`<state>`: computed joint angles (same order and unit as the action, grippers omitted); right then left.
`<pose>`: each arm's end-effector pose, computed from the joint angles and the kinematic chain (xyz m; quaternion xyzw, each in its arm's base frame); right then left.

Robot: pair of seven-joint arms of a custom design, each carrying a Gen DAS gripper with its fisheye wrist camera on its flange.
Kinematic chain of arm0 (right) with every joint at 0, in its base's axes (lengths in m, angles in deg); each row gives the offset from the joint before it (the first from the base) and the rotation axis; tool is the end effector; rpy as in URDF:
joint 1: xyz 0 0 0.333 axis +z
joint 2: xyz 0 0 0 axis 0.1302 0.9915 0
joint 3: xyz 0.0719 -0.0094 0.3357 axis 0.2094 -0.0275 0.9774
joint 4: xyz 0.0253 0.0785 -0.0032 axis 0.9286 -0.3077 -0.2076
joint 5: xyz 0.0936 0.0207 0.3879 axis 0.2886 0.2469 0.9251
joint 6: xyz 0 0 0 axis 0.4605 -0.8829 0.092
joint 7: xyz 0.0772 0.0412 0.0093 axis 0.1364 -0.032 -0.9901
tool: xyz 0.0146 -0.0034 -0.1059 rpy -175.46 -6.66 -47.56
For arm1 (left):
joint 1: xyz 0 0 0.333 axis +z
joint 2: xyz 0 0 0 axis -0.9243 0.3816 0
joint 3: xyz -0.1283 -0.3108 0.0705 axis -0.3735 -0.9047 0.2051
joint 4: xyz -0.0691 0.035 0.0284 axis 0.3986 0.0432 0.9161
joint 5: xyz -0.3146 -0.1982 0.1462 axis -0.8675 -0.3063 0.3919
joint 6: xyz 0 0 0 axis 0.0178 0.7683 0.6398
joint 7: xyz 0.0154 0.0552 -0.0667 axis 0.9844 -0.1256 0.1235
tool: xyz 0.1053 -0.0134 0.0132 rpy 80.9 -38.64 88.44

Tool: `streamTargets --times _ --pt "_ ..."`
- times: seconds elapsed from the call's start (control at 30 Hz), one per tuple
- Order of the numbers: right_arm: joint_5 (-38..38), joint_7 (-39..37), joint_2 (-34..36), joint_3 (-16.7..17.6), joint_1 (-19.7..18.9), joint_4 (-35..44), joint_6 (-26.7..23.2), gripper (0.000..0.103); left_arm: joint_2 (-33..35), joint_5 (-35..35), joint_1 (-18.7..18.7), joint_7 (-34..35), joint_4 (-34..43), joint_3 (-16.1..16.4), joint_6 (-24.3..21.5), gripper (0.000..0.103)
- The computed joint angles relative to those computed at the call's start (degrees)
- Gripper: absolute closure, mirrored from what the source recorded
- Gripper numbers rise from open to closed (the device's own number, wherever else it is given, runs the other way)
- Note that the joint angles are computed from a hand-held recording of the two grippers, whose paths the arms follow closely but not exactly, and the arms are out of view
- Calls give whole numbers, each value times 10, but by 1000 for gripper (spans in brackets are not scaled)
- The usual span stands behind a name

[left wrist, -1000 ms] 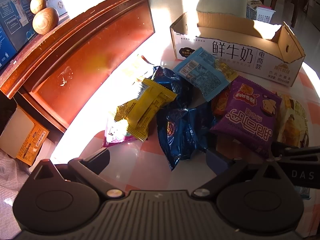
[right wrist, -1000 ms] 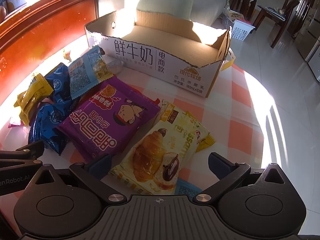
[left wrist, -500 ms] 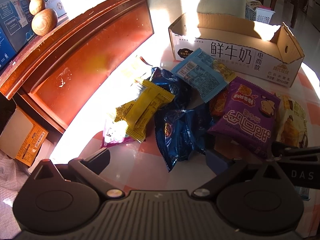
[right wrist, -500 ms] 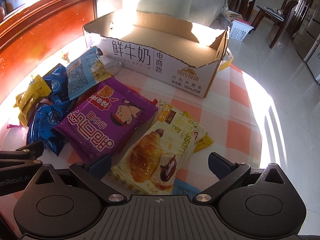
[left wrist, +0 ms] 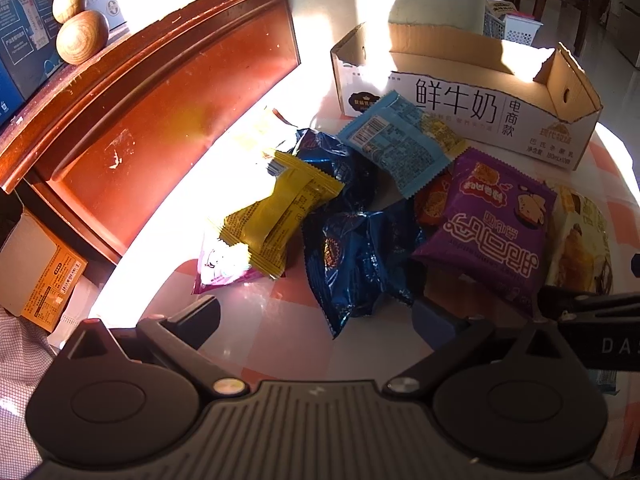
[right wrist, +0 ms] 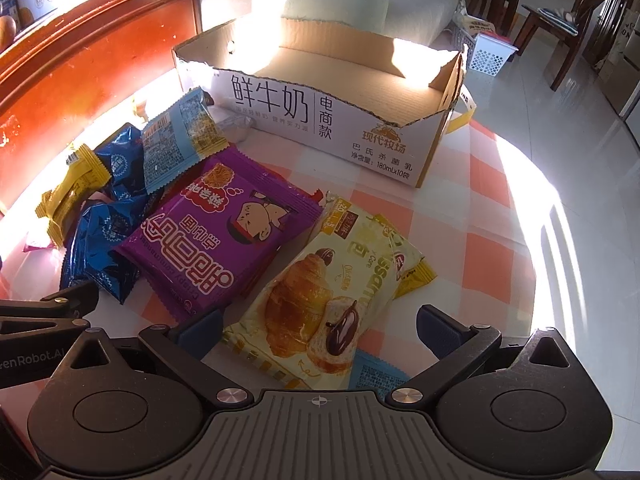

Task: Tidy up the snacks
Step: 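Move both tools toward the snack pile beside the cardboard box, then grasp the croissant bread bag with the right gripper while the left grasps the purple packet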

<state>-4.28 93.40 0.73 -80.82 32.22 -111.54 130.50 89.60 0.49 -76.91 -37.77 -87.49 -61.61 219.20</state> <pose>0.5103 0.2560 0.3102 -0.6243 0.7373 -0.2062 0.1555 0.5389 -0.0837 0.3152 -0.5839 0.7581 -0.1707 0.2348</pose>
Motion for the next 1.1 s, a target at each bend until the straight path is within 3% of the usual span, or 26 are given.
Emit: streamTargets --times 0.13,0.3,0.53,0.73,0.87,0.97,1.1 --pt "33 -10 -12 -3 -16 -28 50 0 1 19 -4 -25 3 10 1 1" --pt "12 26 -34 -23 -25 -63 116 0 2 -28 16 -13 2 2 12 1" --pt "-74 162 -49 -61 -32 -86 178 1 1 -55 -4 -6 -1 25 23 1" --pt "-148 260 -45 -59 -42 -74 175 2 -1 -94 -21 36 -11 36 48 2" --pt "-133 265 -33 -49 -53 -70 189 5 -2 -148 10 90 -17 -7 55 2" --pt "-126 286 -28 -59 -43 -67 188 5 0 -154 -33 98 -20 32 68 2" --pt "-95 269 -15 -56 -41 -57 182 5 1 -178 -29 132 -25 21 84 2"
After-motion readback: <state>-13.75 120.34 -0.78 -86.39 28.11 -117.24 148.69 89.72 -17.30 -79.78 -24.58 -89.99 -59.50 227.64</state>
